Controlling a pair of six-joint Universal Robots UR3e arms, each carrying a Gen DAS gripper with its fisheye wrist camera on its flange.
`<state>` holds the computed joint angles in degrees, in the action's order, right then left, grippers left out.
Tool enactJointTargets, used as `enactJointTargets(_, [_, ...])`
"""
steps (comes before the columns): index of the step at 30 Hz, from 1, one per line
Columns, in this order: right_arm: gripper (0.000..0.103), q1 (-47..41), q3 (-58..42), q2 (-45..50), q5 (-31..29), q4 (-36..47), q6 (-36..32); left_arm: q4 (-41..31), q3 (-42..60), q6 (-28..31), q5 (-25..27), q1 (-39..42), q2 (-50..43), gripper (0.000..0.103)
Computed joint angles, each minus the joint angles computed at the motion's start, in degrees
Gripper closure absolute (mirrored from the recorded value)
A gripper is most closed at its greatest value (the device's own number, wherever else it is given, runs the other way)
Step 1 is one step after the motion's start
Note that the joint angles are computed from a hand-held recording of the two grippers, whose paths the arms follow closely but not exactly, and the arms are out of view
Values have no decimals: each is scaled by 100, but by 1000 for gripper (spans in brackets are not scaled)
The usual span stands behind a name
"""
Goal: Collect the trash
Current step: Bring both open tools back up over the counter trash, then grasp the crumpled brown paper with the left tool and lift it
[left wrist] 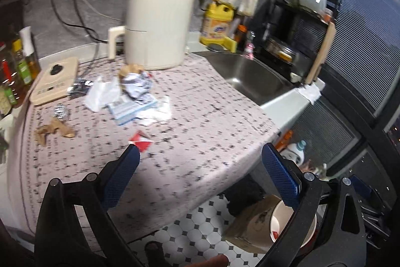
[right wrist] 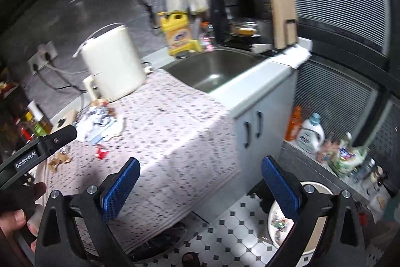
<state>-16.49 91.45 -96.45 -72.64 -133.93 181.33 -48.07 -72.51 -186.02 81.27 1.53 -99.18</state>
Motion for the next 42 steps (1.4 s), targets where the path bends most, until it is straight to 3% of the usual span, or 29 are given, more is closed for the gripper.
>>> enactJointTargets(11, [8, 1588, -1569, 1405, -314, -70, 306, -32, -1147, 232, -190, 1633, 1313, 6])
enactJointTargets(22, [8, 2612, -3122, 2676, -542, 260, 460, -98, -1535, 484, -508, 2844, 1696, 6])
enactJointTargets(35, [11, 3106, -5195, 4280, -884, 988, 732, 65, -990, 657, -669, 3122, 634, 6])
enactJointTargets(42, [18, 3193, -7305, 5648, -972, 2067, 881, -73, -215, 753, -662, 2987, -377, 10])
